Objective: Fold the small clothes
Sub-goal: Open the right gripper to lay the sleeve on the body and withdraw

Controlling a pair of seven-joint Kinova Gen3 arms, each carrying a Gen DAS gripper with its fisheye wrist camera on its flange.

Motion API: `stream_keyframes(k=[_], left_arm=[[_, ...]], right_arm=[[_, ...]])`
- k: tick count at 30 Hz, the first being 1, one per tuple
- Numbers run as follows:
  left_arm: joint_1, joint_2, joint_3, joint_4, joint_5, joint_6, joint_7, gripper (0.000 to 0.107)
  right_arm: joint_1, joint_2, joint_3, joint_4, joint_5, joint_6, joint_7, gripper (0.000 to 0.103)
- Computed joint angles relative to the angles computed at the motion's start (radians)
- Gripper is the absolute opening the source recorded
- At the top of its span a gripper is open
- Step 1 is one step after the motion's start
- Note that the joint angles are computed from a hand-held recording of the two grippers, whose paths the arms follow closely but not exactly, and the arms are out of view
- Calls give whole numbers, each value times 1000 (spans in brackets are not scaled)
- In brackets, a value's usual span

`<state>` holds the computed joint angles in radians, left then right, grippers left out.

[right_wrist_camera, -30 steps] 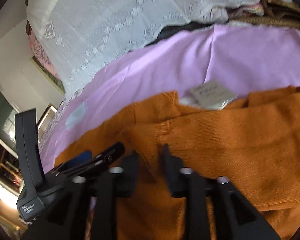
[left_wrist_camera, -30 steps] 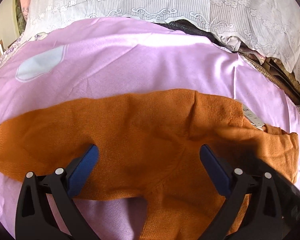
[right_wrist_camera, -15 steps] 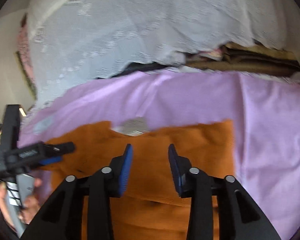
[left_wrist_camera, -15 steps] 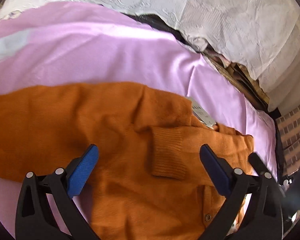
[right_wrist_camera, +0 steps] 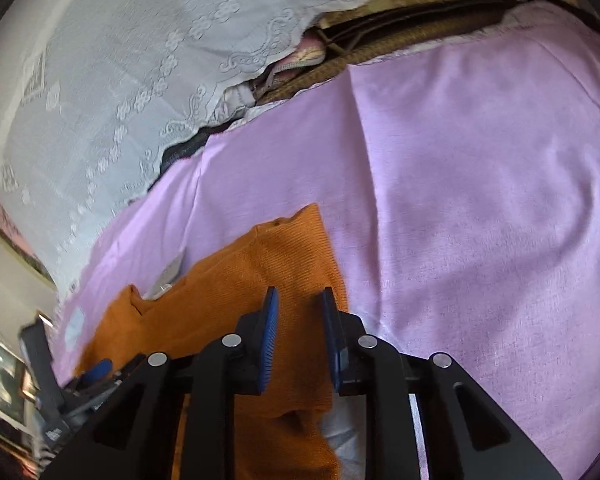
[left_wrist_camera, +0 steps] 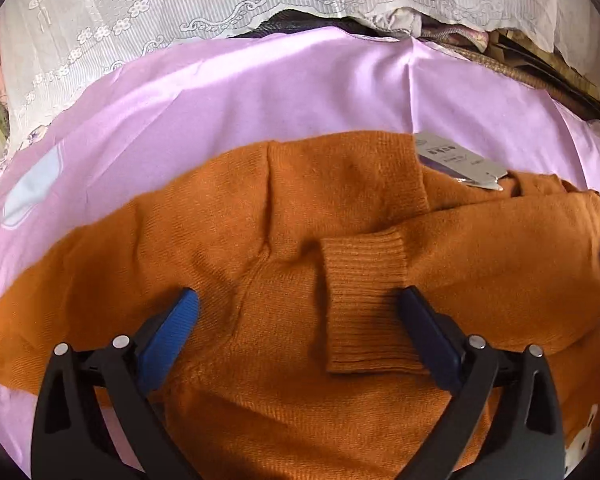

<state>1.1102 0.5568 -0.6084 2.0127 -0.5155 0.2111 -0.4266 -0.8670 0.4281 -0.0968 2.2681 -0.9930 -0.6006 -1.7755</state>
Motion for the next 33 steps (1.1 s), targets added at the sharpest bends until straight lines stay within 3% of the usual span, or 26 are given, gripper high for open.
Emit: stream_keyframes(k=[2, 5, 8, 9, 11, 13, 16, 18, 20, 22, 24, 26, 29, 31, 33], left_arm=[[-36, -18, 20, 20, 13, -34, -12, 99], [14, -30, -51, 65, 43, -104, -12, 99], [28, -8, -59, 43, 87, -66, -48, 99], [16, -5, -43, 35, 94, -54, -58, 99], [22, 0, -48, 33, 104, -49, -72, 99], [37, 2, -65, 41, 111, -59, -77, 99], [27, -14, -66, 63, 138, -97, -104, 99], [17, -33, -61, 81, 163, -120, -131, 99], [21, -43, -66, 91, 188, -127, -153, 99], [37, -21, -73, 66, 207, -89, -178, 99], [65, -5, -95, 57, 215, -74, -181, 99], [65, -11, -98, 67, 220, -88, -185, 99], [38, -62, -81, 116, 255, -133, -211, 99], [67, -94, -121, 156, 288, -148, -218, 99], [99, -123, -168, 193, 317, -156, -231, 99]], right_arm=[[24, -4, -34, 20, 35, -52, -65, 24], [5, -4, -2, 1, 69, -49, -52, 24], [20, 19, 27, -53, 53, 27, 22, 23], [46, 35, 26, -70, 57, 63, 29, 20], [134, 75, -28, -77, 111, 86, -5, 0], [187, 69, -84, -56, 131, 57, -57, 0], [127, 35, -85, -20, 61, -21, -12, 7], [49, 5, -57, -14, -11, -28, 69, 8], [-10, -15, -37, -15, -78, -22, 136, 15], [-103, -16, 43, -32, -156, 22, 218, 48], [-150, 26, 90, -59, -233, 62, 296, 57], [-138, 49, 63, -64, -256, 46, 323, 57], [-114, 23, -19, -11, -243, -68, 244, 57], [-153, 15, -22, 33, -245, -149, 163, 57], [-139, 14, -73, 70, -242, -215, 101, 61]])
